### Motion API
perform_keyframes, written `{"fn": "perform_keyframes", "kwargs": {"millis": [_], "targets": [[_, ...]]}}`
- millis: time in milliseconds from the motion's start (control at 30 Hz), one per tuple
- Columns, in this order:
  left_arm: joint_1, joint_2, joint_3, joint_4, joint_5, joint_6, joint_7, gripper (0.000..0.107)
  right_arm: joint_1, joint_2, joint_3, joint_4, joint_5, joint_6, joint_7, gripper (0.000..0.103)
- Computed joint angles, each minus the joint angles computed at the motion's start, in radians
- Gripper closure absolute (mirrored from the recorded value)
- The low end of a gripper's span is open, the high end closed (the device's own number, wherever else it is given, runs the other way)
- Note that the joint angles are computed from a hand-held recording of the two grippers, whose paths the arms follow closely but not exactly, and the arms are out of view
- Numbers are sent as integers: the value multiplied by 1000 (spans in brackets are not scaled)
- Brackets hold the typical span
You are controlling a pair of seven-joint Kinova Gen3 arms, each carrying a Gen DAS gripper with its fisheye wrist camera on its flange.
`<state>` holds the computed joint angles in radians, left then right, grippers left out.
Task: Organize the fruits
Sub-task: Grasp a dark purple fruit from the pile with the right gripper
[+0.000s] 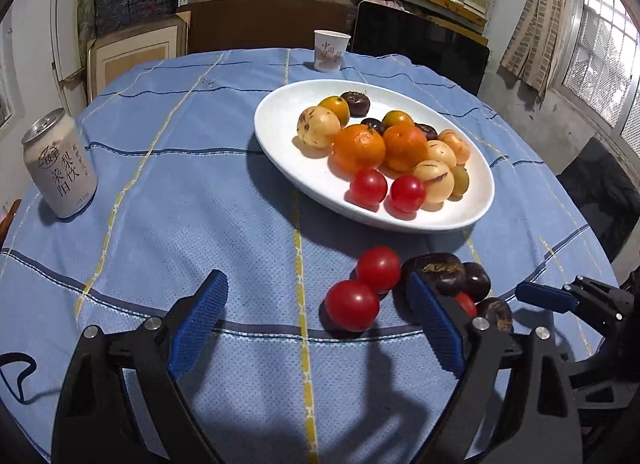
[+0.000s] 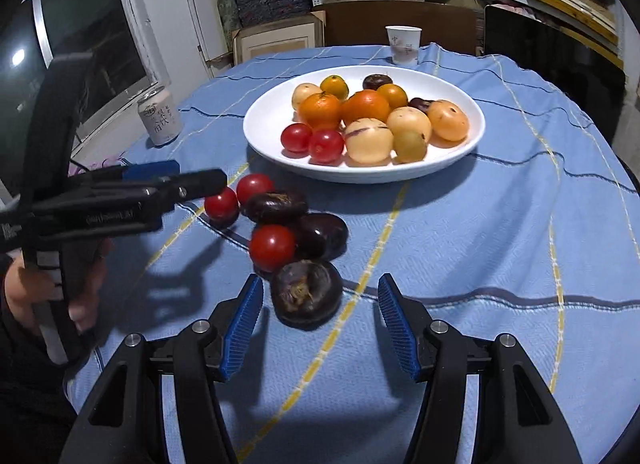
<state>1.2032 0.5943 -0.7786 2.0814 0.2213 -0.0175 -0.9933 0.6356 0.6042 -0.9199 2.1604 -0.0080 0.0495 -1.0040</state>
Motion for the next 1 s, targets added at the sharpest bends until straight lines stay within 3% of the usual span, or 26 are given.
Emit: {"fn": "perform_keyframes", "kwargs": {"millis": [100, 167, 200, 367, 467, 667, 733, 800, 900, 1000], "targets": [[14, 7, -9, -3, -3, -3, -6, 19, -69, 6, 59, -39, -18, 48, -16, 44], [27, 13, -17, -5, -3, -2, -11, 19, -54, 23, 45, -50, -45, 70, 5, 48], [27, 14, -13, -5, -4, -4, -14, 19, -31, 40, 21, -55, -59, 83, 32, 62], [12, 16, 7, -18, -14, 10, -40, 19, 13, 16, -7, 13, -74, -11, 60, 61], [44, 42, -30, -45, -31, 64, -22, 19, 64, 6, -28, 53, -45, -82, 24, 61], [85, 105, -83, -115, -111, 201, 59, 19, 50, 12, 31, 20, -1, -38, -71, 61], [81, 114, -79, -132, -138, 228, 81, 20, 53, 7, 27, 36, 22, -62, -83, 61], [69, 110, -64, -137, -166, 232, 96, 40, 48, 2, 28, 42, 52, -67, -101, 61], [37, 96, -19, -139, -210, 220, 105, 54, 58, 9, 20, 40, 81, -61, -129, 61], [31, 91, -6, -136, -251, 208, 132, 60, 76, 19, 6, 36, 97, -58, -149, 61]]}}
